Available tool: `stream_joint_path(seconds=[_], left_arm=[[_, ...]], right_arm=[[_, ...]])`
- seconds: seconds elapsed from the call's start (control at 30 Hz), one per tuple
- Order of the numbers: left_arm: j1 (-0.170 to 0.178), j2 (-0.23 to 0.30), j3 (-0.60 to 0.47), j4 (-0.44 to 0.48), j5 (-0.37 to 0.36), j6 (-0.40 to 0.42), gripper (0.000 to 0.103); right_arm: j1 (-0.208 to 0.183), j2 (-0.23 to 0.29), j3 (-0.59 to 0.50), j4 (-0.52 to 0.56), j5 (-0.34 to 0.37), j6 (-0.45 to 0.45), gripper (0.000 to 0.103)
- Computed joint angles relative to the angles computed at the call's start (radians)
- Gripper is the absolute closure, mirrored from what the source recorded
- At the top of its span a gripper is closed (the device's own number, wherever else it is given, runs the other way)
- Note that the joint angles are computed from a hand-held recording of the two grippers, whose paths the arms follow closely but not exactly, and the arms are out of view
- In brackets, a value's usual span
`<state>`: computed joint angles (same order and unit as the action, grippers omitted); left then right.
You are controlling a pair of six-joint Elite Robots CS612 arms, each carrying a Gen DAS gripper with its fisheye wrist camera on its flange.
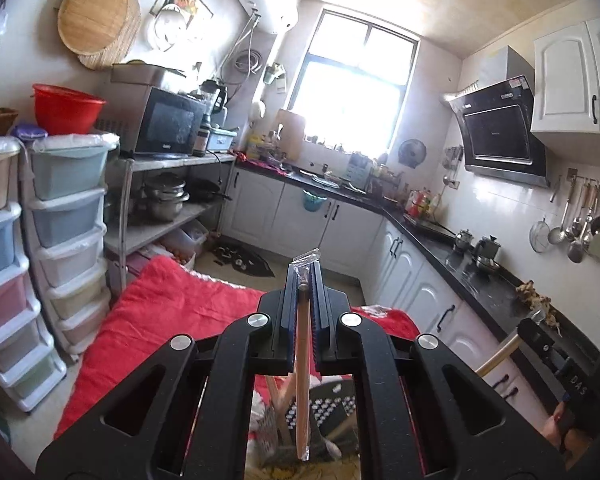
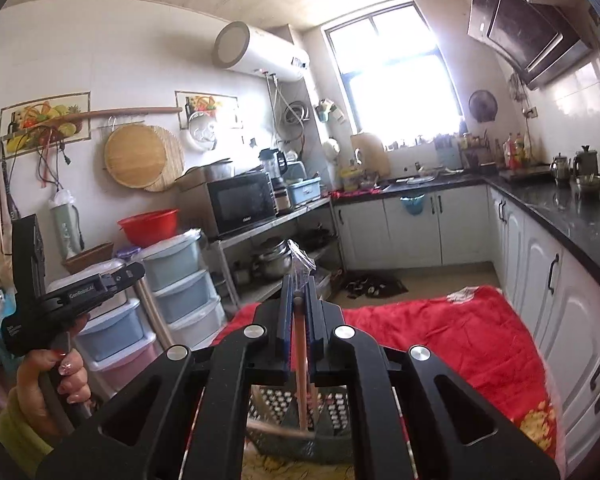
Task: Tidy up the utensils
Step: 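Lift the left tool's chopstick over the caddy while the right tool carries its own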
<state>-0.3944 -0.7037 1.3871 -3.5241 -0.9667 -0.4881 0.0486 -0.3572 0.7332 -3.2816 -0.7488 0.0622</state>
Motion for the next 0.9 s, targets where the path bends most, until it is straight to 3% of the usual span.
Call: stream_joint_path(seconds=[0.47, 0.9], left_arm=[[-0.010, 0.077, -0.110, -0.062, 0.091, 0.114, 0.100], [-0.003, 0.125, -0.132, -0.020, 0.063, 0.050, 0.100]], right_arm=[[0.019, 0.082, -0.152, -0.027, -0.129, 0.012, 0.097], [0.041, 0.199, -0.319, 0.067, -0.150, -0.055, 0.097]])
